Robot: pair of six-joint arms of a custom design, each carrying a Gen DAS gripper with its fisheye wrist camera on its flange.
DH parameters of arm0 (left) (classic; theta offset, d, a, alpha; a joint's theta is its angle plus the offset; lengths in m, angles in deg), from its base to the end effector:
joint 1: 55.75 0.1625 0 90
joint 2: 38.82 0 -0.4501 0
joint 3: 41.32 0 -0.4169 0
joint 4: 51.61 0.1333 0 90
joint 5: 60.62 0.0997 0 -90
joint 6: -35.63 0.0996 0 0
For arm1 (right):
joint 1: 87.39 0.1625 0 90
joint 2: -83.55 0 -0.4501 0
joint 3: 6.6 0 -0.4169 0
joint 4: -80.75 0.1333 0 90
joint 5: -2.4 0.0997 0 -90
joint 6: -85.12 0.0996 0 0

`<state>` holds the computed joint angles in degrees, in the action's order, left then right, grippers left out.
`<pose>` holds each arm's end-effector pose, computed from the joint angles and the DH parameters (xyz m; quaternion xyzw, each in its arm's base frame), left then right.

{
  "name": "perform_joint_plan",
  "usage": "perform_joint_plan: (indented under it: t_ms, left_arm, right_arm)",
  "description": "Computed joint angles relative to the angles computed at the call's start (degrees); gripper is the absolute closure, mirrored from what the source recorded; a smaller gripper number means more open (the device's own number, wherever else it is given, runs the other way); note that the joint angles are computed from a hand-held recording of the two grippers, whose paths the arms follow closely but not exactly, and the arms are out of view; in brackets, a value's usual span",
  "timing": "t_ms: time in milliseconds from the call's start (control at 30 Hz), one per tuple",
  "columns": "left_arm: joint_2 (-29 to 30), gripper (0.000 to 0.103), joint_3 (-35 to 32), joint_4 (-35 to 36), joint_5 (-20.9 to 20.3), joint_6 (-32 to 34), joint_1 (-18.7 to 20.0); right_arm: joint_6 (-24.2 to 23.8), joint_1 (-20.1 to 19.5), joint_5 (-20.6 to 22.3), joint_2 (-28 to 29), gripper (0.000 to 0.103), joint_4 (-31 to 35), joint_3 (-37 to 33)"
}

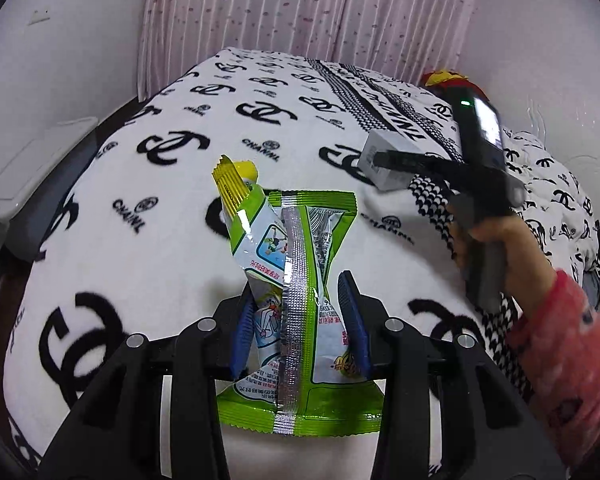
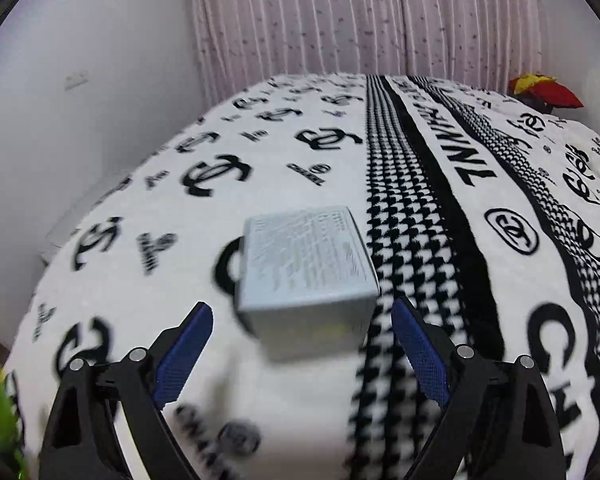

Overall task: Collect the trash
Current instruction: 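Grasp the white square box with the right gripper while the left holds the bag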

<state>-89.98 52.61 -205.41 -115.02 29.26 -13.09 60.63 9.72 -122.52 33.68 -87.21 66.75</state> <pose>-0.3928 -0.6221 0.1902 0.2754 0.8965 -0.2908 0.1897 0.1743 -0.7813 0.3742 0.0988 -0.8535 0.3913 0.3297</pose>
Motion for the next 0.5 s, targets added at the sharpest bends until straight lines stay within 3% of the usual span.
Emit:
perform_joint_plan:
  t_ms: [33, 100, 133, 267, 500]
  left_arm:
    - [-0.3, 0.064, 0.4, 0.0, 0.0, -0.2, -0.1]
    - [-0.6, 0.064, 0.7, 0.0, 0.2, -0.4, -0.1]
    - [-0.8, 0.064, 0.9, 0.1, 0.1, -0.6, -0.1]
    - [-1.6, 0.064, 1.8, 0.1, 0.0, -1.2, -0.4]
    - [-3.4, 0.064, 4.0, -0.9, 0.6, -1.1, -2.0]
  right_arm:
    - [0.6, -0.3, 0.4, 0.4, 0.014, 1.3, -0.9]
    - [2.5, -0.7, 0.1, 1.2, 0.025, 4.3, -2.9]
    - [3.7, -0.7, -0.1, 1.4, 0.042, 6.5, -3.7]
    - [4.5, -0.4, -0.3, 0.1, 0.043, 5.4, -1.8]
    - [3.4, 2.1, 3.3, -8.2, 0.043, -1.3, 9.8]
